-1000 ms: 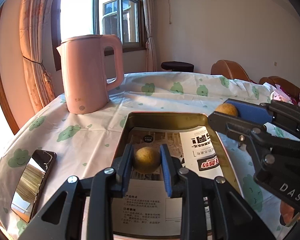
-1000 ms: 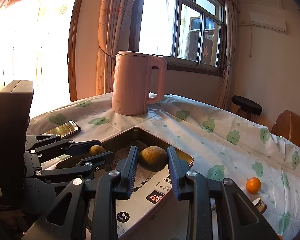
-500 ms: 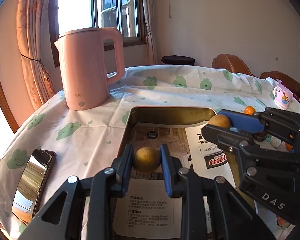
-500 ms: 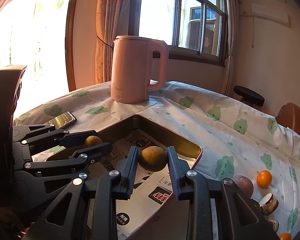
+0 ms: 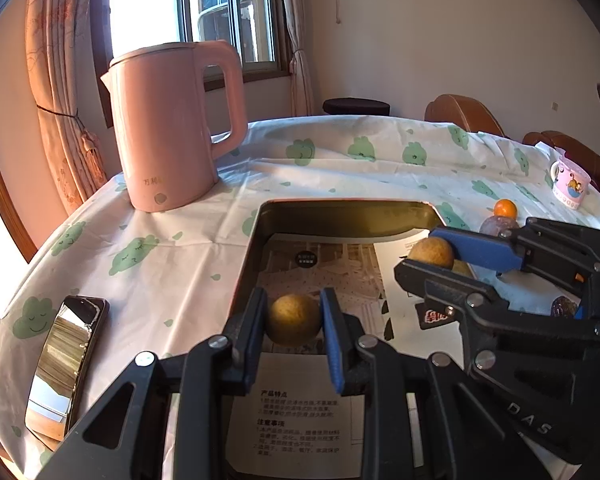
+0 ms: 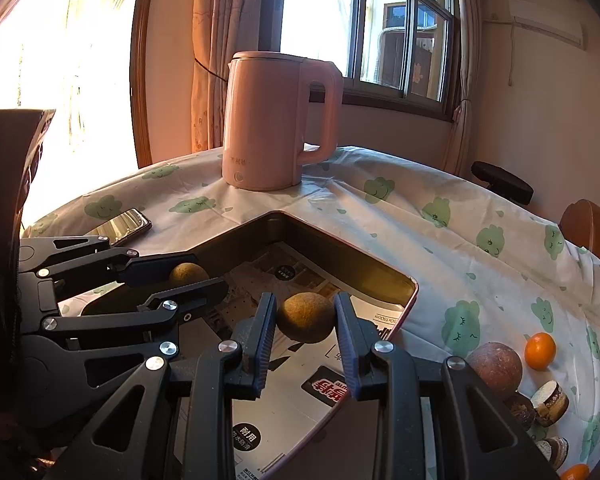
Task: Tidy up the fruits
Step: 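Carry both held brown fruits over the open tin box, then open the left tool over the tin box while the right tool releases its fruit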
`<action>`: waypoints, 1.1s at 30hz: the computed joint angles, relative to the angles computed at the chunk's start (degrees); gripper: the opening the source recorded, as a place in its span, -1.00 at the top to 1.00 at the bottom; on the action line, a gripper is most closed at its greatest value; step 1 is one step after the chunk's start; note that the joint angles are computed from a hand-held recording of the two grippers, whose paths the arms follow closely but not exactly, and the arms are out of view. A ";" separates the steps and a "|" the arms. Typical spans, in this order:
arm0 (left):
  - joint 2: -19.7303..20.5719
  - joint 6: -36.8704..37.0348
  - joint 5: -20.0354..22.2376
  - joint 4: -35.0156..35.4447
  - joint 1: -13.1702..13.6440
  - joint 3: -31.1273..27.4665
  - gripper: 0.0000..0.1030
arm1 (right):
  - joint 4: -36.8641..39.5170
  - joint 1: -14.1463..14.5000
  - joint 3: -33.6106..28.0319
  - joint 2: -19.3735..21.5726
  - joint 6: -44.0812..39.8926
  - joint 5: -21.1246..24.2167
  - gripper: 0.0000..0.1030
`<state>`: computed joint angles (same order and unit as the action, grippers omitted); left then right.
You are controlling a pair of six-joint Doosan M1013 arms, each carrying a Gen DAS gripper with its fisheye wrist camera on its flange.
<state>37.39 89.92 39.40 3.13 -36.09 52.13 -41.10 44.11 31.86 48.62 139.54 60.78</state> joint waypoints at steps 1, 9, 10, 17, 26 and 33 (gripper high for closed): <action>0.09 -0.03 0.28 -0.02 0.01 -0.15 0.45 | 0.20 -0.02 -0.25 0.15 -0.24 0.27 0.39; 0.52 -1.14 1.54 1.18 -0.09 -0.93 0.44 | 2.16 -0.25 -1.05 0.55 -1.42 1.23 0.38; 0.54 -1.33 1.59 1.36 -0.10 -0.96 0.44 | 2.87 -0.34 -1.05 0.54 -1.72 1.17 0.38; 0.30 -2.05 0.70 2.79 -0.28 -0.42 0.43 | 2.62 -0.27 -0.67 0.30 -1.20 1.14 0.35; -0.08 -3.21 -0.37 3.51 -0.28 0.24 0.20 | 1.24 -0.04 -0.36 0.07 -0.36 1.50 0.33; -0.83 -3.03 -1.52 2.23 -0.16 1.46 0.09 | -0.78 0.39 0.28 -0.37 0.69 2.54 0.18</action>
